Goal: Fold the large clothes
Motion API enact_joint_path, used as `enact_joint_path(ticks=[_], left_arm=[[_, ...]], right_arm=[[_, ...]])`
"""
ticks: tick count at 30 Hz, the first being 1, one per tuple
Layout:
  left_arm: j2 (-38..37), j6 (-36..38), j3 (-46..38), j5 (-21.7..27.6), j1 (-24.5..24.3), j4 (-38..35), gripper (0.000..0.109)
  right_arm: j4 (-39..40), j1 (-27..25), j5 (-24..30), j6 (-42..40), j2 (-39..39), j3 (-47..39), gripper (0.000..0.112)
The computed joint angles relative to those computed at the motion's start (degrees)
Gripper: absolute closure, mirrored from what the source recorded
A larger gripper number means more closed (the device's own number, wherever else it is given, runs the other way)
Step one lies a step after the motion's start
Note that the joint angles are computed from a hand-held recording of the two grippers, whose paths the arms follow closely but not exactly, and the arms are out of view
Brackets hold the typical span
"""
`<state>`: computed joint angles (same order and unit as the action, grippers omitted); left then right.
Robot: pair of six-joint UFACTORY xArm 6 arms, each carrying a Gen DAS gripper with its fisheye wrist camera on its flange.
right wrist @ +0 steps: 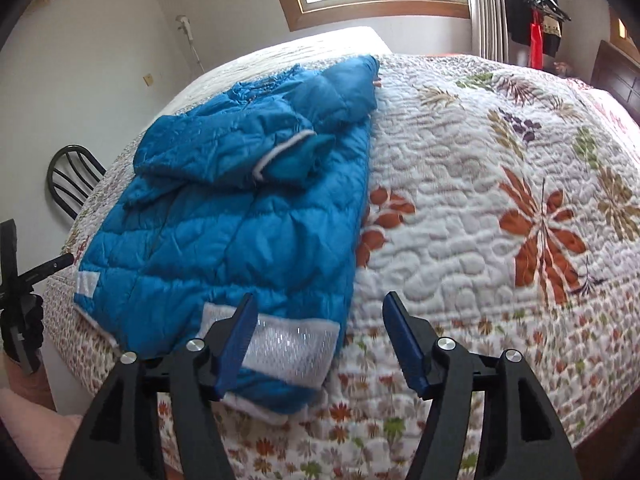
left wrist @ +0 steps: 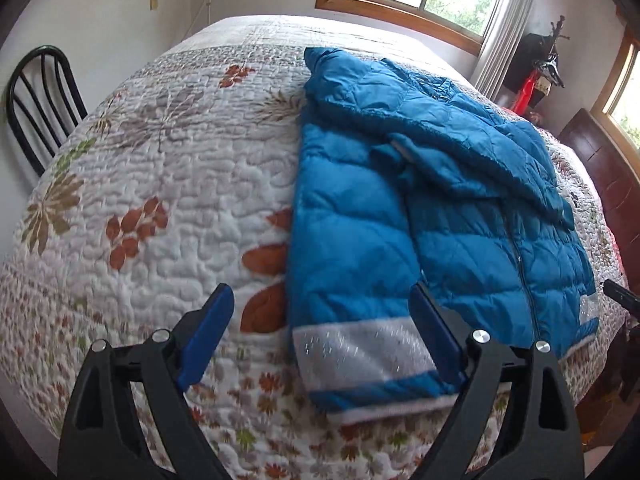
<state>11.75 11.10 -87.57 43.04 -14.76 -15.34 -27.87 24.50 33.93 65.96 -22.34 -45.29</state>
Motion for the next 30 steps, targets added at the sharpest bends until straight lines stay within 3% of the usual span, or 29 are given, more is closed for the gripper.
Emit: enact_joint_path(ticks=[7, 11, 15, 18, 20, 23, 26, 30], left_arm=[[-3.64, 0.72, 7.39, 0.67, 1.75, -5.07, 0.019], [-2.97, 3.71, 7.18, 3.96, 2.56, -12.07, 0.019], [-3.05, 5.82, 7.70, 3.61, 1.71, -14.03, 0.022], [-2.63, 6.58, 7.17, 4.31, 1.19, -15.23, 0.039], [-2.41, 7.17, 6.74, 5.25, 1.13, -16.60, 0.059], [-2.77, 6.60, 7.14, 4.32, 1.04, -17.13, 0.081], [-3.92, 7.91, 8.10, 3.95, 1.61, -19.84, 0.092], [-5.89, 10.80, 9.88, 3.54, 2.37, -23.90, 0.096]], right_arm=[[2.00, 1.85, -5.15, 4.09, -1.88, 6.35, 0.045], [-0.29, 1.82, -7.22, 7.02, -0.98, 6.72, 0.044], [0.00, 1.47, -10.18, 6.33, -0.03, 6.83, 0.056], [2.38, 1.11, -13.58, 3.54, 1.65, 6.68, 0.069], [2.33, 1.11, -14.19, 2.91, 2.63, 6.10, 0.078], [1.15, 1.14, -14.53, 3.45, 2.96, 5.53, 0.094], [0.27, 0.89, -15.72, 4.30, 1.63, 6.33, 0.099], [-5.07, 0.94, -16.41, 8.88, -1.36, 7.77, 0.101]])
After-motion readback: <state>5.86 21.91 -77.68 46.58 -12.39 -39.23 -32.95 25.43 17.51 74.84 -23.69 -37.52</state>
